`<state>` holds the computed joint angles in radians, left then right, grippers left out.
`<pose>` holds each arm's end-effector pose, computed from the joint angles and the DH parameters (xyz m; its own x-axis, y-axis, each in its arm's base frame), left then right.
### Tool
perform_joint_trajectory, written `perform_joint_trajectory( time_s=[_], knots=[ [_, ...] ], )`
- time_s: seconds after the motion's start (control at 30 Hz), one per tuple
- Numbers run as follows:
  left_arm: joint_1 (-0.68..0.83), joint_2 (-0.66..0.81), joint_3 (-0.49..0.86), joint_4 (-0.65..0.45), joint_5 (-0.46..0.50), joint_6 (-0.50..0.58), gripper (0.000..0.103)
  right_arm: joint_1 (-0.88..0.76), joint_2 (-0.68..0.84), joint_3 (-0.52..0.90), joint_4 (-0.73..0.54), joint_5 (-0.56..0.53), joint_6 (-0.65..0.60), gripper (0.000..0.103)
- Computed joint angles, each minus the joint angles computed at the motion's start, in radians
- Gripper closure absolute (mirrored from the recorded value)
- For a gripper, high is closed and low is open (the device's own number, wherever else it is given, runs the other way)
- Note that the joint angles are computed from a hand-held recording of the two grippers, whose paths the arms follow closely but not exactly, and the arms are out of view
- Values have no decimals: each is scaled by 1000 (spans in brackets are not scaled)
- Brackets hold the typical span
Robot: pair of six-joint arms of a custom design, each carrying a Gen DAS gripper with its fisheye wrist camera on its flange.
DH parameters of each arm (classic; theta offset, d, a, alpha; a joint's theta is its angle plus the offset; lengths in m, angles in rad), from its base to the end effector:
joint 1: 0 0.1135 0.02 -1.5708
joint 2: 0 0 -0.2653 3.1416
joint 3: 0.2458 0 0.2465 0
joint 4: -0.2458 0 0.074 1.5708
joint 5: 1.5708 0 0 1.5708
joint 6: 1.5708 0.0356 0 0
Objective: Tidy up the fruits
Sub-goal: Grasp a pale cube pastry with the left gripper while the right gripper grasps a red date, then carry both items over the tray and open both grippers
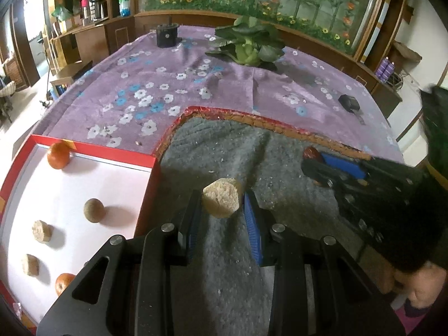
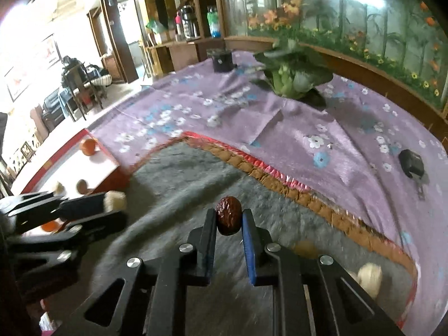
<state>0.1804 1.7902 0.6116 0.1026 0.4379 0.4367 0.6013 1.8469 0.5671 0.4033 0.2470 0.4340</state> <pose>0.2732 0.0345 0.0809 -0.7695 0.2490 -0.5881 0.3985 0.9069 -0.1373 0.2423 0.1556 0.0735 -0.7514 -0.0210 -0.6595 -0.1142 0.9886 0.0986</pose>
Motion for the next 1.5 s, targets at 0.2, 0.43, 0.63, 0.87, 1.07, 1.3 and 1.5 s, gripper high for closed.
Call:
perform_joint_trajectory(
  time_s=[0.2, 0.43, 0.63, 0.87, 1.07, 1.3, 1.5],
  knots=[
    [96, -86, -24, -94, 80, 100, 73, 158, -122, -104, 18, 111, 142, 86],
    [224, -170, -30, -186, 144, 205, 73, 298, -138, -93, 3, 178, 248, 86],
    [329, -151, 0, -212, 156, 269, 73, 373, -88, -1, -43, 198, 257, 86],
    [438, -87, 71, -228, 169, 307, 73, 411, -19, 132, -104, 194, 225, 86],
    [497, -17, 137, -220, 162, 318, 73, 423, 52, 264, -161, 178, 180, 86],
    [525, 87, 249, -227, 142, 286, 73, 415, 140, 401, -225, 142, 134, 86],
    [523, 174, 356, -251, 119, 247, 73, 381, 225, 516, -266, 85, 91, 86]
  ],
)
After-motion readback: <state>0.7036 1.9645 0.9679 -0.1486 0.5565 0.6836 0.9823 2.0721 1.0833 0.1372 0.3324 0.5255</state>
